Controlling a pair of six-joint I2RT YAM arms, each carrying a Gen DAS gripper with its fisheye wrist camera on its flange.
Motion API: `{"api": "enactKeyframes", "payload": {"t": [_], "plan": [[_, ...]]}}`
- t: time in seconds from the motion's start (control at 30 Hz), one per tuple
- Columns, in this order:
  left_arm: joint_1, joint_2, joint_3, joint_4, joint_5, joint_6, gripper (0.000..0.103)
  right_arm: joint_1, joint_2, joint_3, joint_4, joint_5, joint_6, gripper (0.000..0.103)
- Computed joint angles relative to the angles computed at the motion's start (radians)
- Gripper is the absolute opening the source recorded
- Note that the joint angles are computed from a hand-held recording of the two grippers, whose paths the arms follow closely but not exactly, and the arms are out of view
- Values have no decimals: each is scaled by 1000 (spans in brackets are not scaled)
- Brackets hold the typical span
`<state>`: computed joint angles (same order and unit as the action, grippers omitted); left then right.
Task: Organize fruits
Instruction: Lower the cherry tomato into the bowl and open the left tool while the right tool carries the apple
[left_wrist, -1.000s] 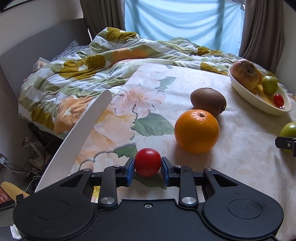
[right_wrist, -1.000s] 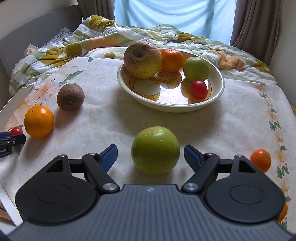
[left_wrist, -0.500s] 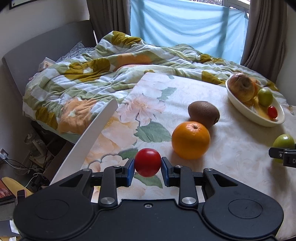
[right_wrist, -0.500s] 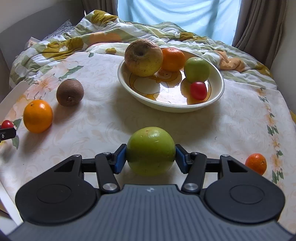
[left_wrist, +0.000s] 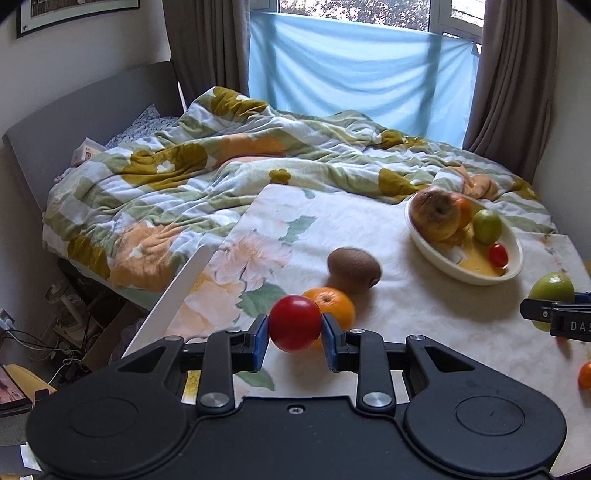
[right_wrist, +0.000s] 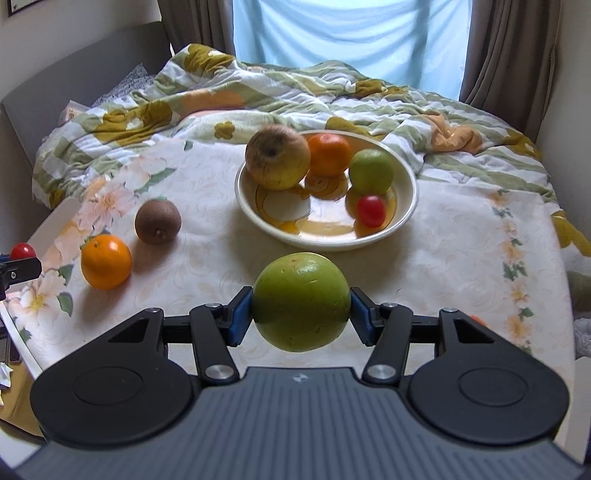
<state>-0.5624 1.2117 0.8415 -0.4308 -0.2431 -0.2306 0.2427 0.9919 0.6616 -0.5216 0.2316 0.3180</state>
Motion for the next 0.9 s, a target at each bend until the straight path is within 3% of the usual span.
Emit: {"api": "enactKeyframes", "payload": {"t": [0.23, 0.47, 0.9], "plan": [[-92, 37, 106, -46, -19, -52, 34, -102, -94, 60, -116, -63, -60, 70], [-171, 154, 234, -35, -27, -32, 34, -253, -133, 124, -186, -150, -157, 70], [-193, 463, 532, -15, 124, 69, 34, -475, -51, 201, -183, -233, -209, 70]]}}
